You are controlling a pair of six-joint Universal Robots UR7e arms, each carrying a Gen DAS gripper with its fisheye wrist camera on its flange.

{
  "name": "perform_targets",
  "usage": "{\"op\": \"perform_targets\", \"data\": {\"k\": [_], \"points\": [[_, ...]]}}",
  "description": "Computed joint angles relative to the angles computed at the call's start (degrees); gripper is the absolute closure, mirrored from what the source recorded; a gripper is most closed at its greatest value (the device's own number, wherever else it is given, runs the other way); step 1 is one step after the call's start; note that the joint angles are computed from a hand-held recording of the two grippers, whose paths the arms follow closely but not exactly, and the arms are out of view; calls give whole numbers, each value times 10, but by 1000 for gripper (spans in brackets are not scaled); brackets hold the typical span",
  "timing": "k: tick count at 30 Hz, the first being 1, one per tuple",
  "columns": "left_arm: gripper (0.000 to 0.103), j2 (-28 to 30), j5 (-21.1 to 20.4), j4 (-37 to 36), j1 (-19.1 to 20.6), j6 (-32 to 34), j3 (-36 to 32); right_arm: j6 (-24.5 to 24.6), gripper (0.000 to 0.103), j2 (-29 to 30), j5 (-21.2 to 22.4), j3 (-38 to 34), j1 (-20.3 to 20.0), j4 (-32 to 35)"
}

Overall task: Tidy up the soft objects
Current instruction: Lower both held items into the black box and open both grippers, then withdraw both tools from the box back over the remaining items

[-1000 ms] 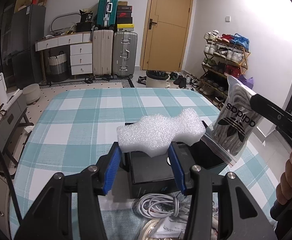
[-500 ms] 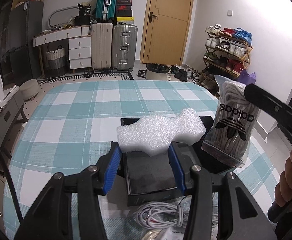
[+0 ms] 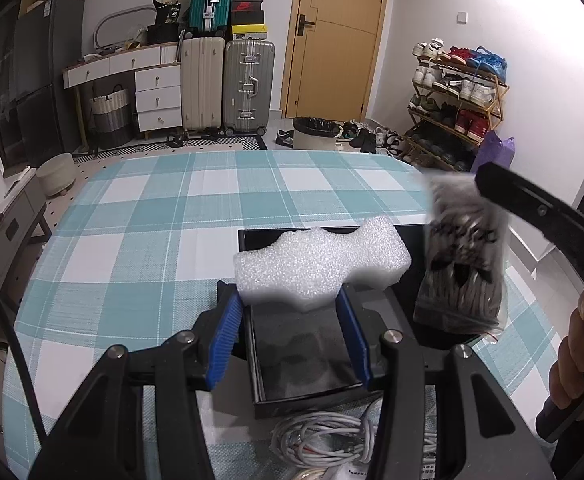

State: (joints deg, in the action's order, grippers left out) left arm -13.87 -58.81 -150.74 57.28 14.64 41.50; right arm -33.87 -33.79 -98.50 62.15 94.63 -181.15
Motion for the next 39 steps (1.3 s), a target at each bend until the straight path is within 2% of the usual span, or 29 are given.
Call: {"op": "perform_targets", "data": {"k": [3, 6, 8, 9, 11, 12, 13, 14, 15, 16, 19, 21, 23, 30, 39], "points": [[55, 1, 3, 4, -1, 0, -1, 5, 79, 2, 2, -5, -2, 14], [54, 0, 3, 8, -1, -2, -1, 0, 74, 0, 6, -3, -3, 20], [53, -3, 3, 10, -1, -3, 4, 2, 65, -4, 6, 4, -4, 19], [48, -6, 2, 11, -1, -4, 8, 2, 61, -6, 3, 8, -4, 13], [38, -11, 4, 9, -2, -5, 19, -3, 48, -10, -8, 18, -3, -2], [37, -15, 5, 2, -3, -3, 27, -3, 43, -13, -13, 24, -3, -8], [36, -20, 4, -5, -3, 0, 37, -2, 29, -17, -18, 31, -4, -10], [31, -24, 5, -10, -4, 2, 46, 0, 18, -22, -17, 39, -5, -18], [22, -28, 7, -15, -5, 2, 54, 2, 14, -26, -17, 50, -6, -32], [19, -33, 9, -26, -6, 4, 65, 5, 9, -30, -20, 58, -7, -38], [12, -50, 3, -55, -9, 11, 99, 2, 6, -39, -40, 76, -8, -43], [3, -59, 9, -76, -11, 22, 119, 1, 3, -45, -52, 88, -9, -46], [0, -65, 13, -96, -12, 31, 134, 2, 1, -52, -58, 103, -10, -54], [0, -101, 7, -132, -14, 40, 200, 0, 1, -67, -100, 141, -6, -59], [0, -137, 7, -172, -13, 42, 271, 16, 1, -86, -118, 192, -3, -67]]}}
